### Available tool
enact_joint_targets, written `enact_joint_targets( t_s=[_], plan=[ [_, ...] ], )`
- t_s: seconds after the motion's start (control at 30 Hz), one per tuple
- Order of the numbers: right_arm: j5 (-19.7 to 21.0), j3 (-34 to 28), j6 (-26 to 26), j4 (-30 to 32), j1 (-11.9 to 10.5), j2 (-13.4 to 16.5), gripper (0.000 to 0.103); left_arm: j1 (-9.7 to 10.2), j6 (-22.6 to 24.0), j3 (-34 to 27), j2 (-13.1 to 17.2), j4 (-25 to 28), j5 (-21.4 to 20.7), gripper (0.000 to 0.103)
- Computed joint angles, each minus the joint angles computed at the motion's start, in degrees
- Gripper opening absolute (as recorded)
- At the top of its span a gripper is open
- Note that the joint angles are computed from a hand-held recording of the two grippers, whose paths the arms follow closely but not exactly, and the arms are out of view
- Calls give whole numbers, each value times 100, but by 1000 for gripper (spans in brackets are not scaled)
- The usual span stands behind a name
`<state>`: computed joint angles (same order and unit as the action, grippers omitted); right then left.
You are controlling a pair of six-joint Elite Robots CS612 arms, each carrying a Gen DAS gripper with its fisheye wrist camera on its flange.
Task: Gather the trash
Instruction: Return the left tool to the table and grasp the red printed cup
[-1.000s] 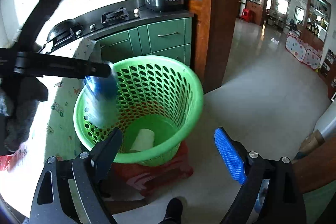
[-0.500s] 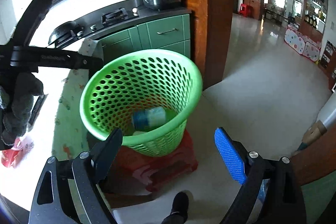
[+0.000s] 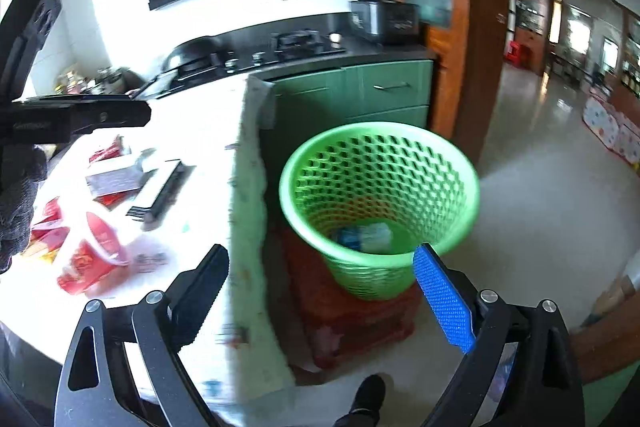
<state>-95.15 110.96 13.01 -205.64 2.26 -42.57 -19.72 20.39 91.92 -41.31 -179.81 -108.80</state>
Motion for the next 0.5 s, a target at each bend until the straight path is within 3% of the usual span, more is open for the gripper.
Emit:
enact_joint_targets(
  t_s=[0.17, 0.3, 0.5],
  plan=[
    [67, -70, -46, -16, 167, -5, 92, 292, 297, 362, -158, -116, -64, 75],
    [115, -146, -104, 65, 273, 2, 92, 478, 633, 606, -173, -205, -94, 84],
    [117, -255, -176, 193, 383, 10, 92, 616, 926, 731, -61, -27, 114, 88]
  ],
)
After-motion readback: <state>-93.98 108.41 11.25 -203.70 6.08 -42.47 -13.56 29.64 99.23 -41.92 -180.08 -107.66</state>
